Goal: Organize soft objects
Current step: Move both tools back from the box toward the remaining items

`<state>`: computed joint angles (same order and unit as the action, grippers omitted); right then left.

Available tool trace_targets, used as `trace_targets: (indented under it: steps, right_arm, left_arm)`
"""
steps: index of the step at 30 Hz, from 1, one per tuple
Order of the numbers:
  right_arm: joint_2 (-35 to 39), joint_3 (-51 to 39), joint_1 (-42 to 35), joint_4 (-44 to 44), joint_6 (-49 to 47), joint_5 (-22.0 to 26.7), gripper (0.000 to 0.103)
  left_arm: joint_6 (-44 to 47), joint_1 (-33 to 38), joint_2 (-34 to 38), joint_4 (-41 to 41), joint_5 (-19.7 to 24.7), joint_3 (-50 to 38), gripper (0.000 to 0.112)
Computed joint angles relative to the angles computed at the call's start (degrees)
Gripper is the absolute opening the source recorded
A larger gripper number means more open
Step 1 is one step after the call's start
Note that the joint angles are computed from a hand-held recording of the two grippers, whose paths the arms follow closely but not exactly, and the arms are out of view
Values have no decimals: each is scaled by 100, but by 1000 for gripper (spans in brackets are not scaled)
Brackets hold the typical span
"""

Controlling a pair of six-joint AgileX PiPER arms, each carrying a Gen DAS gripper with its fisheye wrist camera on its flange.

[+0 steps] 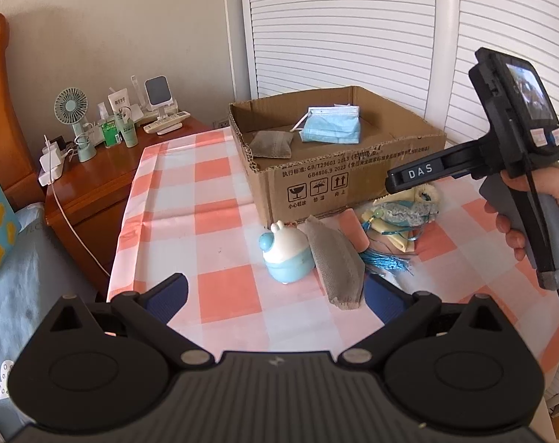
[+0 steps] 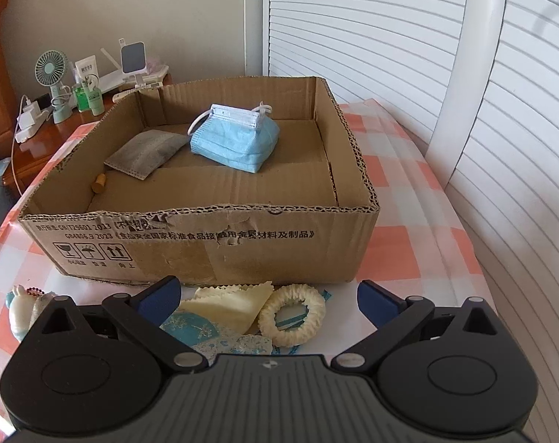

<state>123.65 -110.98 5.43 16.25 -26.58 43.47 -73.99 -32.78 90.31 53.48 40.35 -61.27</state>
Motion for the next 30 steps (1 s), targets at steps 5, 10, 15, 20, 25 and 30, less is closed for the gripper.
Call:
trace_targets:
  steps: [5, 10, 15, 20, 25, 30]
  right_arm:
    - [97, 47, 101, -403, 251, -118, 103]
    - [-206, 615, 49, -497, -30, -326, 103]
    - [-651, 1433, -92, -403, -434, -636, 103]
    - [-1020, 2097, -275, -179, -764, -842, 103]
    - [-1201, 2421, -409, -21, -890, -877, 103]
    - [-1392, 2762, -532, 171, -1083, -966, 103]
  left_arm:
    - [5, 5, -11, -21, 27, 31, 101]
    - [30, -4, -11, -41, 34, 32, 101]
    - [18, -57, -2, -10, 59, 15, 101]
    - [41, -88, -16, -24, 100, 20, 101]
    - [77, -114, -1, -38, 131, -4, 101]
    - [159, -134, 55, -59, 160, -55, 101]
